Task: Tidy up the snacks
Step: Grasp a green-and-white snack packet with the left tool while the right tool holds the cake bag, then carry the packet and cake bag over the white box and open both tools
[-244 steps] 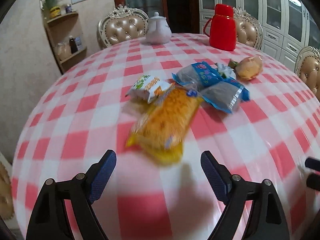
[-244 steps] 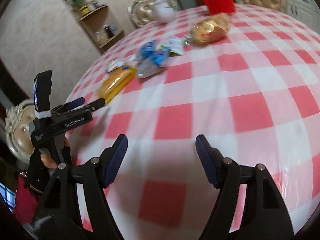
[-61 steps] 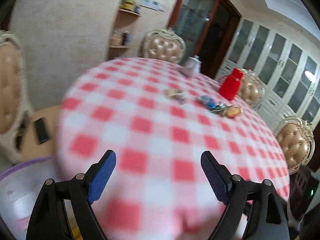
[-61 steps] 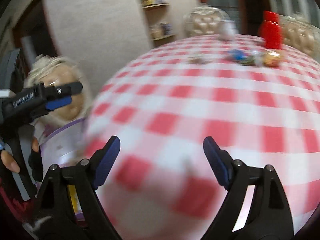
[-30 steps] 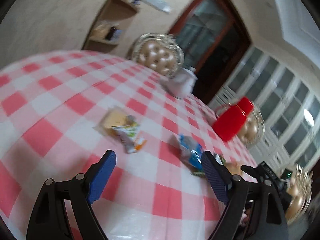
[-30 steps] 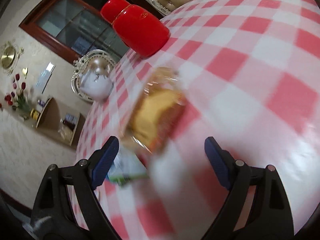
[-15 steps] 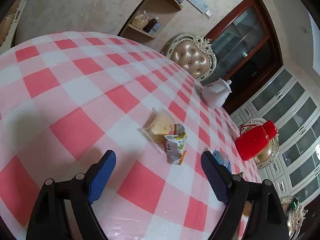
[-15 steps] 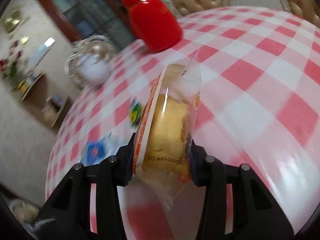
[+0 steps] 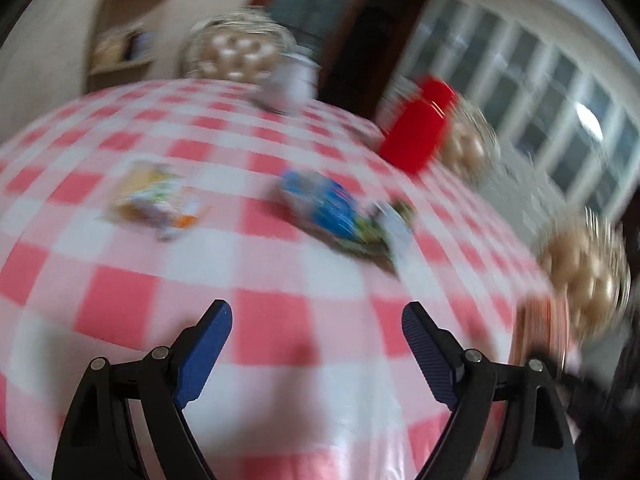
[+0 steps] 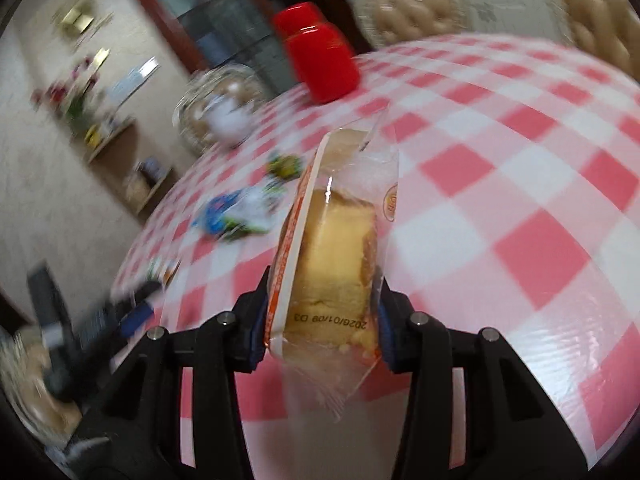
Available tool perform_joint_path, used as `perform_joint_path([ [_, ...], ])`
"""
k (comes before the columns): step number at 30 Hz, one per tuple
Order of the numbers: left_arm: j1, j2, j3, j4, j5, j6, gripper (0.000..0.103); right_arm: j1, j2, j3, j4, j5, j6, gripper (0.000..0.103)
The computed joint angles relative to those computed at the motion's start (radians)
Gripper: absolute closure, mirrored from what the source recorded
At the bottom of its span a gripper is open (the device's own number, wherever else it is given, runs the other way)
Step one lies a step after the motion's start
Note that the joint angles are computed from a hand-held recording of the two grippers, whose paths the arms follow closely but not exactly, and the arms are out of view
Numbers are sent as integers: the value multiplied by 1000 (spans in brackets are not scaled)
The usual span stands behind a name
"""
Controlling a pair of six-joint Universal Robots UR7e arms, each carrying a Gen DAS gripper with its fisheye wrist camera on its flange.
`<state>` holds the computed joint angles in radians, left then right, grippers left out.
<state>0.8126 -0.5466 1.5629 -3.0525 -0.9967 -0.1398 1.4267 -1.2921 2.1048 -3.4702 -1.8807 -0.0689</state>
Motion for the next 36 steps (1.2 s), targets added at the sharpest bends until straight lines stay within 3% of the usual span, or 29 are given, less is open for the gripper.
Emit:
perform_joint_path([
  [3, -41, 77, -77, -17, 77, 136, 15, -30, -21, 0, 9, 37, 51, 55],
  [6, -56, 191, -252, 23, 134, 205, 15, -38, -30, 5, -4, 56, 73, 55],
  [10, -51, 316, -479, 221, 168, 208, 15, -50, -37, 13, -6, 80, 108, 55],
  [11, -53, 354, -538, 264, 204, 220, 15, -54, -38, 11, 3, 86, 120, 55],
  [15, -55, 431, -669, 392, 279, 255, 17, -67, -47, 13, 26, 129, 155, 55],
  [16, -52, 436, -681, 405, 281, 249, 20, -63, -46, 13, 26, 127, 150, 55],
  [17, -45, 426, -679, 435, 253, 231, 43, -62, -46, 14, 28, 129, 147, 55],
  [18, -43, 423, -678, 453, 254, 225, 57, -62, -47, 16, 31, 132, 144, 55],
  [20, -46, 399, -623, 387, 260, 285, 60, -60, -44, 14, 28, 121, 136, 55],
  [25, -50, 263, -403, 291, 154, 228, 60, -69, -51, 18, 28, 129, 124, 55],
  [28, -63, 170, -235, 228, 142, 187, 60, -83, -66, 30, 48, 186, 114, 55],
  [33, -62, 55, -58, 164, 114, 98, 60, -99, -61, 38, 67, 305, 84, 55],
  [36, -63, -24, 65, 87, 92, 37, 60, -100, -49, 28, 94, 325, 65, 55],
])
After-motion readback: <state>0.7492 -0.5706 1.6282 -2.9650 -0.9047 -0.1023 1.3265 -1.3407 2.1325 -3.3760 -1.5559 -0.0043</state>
